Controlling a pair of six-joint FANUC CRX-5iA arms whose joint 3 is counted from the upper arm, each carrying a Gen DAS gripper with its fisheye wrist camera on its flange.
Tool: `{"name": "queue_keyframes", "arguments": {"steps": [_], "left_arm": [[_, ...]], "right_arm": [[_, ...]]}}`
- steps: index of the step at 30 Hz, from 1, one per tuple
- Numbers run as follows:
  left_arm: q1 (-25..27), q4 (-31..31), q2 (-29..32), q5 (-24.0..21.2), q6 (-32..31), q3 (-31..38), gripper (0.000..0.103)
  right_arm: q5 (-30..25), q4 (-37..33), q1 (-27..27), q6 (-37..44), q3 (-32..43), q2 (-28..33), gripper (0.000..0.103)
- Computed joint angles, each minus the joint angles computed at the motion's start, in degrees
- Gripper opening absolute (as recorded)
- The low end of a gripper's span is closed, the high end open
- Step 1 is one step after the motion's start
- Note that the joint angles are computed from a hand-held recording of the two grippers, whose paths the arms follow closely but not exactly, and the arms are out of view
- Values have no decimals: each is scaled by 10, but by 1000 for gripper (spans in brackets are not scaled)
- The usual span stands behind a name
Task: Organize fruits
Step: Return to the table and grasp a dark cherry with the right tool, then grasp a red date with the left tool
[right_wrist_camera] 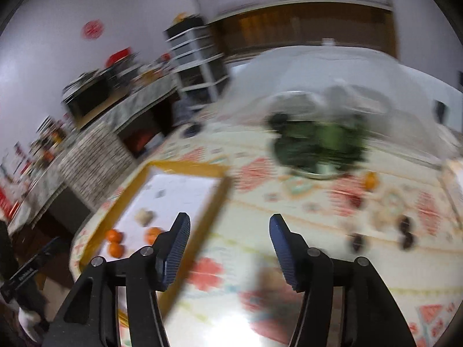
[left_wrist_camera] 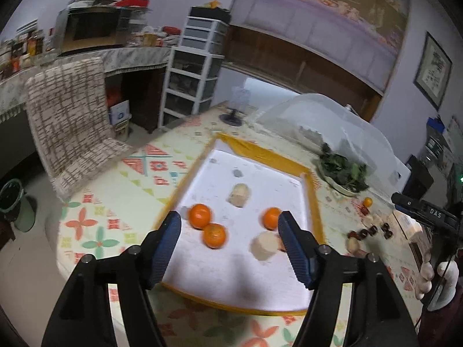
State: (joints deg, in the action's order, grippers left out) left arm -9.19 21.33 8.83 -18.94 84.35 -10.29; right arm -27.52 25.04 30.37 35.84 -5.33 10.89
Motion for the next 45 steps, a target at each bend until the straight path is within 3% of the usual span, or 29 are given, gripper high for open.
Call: {"name": "queue_keyframes", "arguments": {"steps": [7,16,23,27,31,33,36,39,42,45], "left_arm": [[-54,25,30,-21,-53,33,69],[-117,42,105,-81,-91,121,73],[-147,55,183,-124,-94,216,73],[-147,37,204,-149,-68,247,73],[-147,10,216,-161,-46,271,73],[-146,2,222,-164,-38,282,73],[-143,15,231,-171,-38,291,73],[-140,43,240,-180,-46,296,73],[-142,16,249,-189,-21,318,73],[-148,-16,280,-228,1,374,73]], "right_arm": [[8,-4,-44,-39,-93,-54,61],[38,-47,-93,-33,-134,-61,61],[21,-134,-99,70,-63,-7,61],[4,-116,-91,83,-22,35,61],[-22,-111,-86,96,16,72,49],[-26,-109,-85,99,23,81,37],[-11,-71,-84,59,8,82,26],[3,-96,-91,69,4,76,26],[5,-101,-92,69,0,71,26],[14,-105,-93,65,-16,51,26]]}}
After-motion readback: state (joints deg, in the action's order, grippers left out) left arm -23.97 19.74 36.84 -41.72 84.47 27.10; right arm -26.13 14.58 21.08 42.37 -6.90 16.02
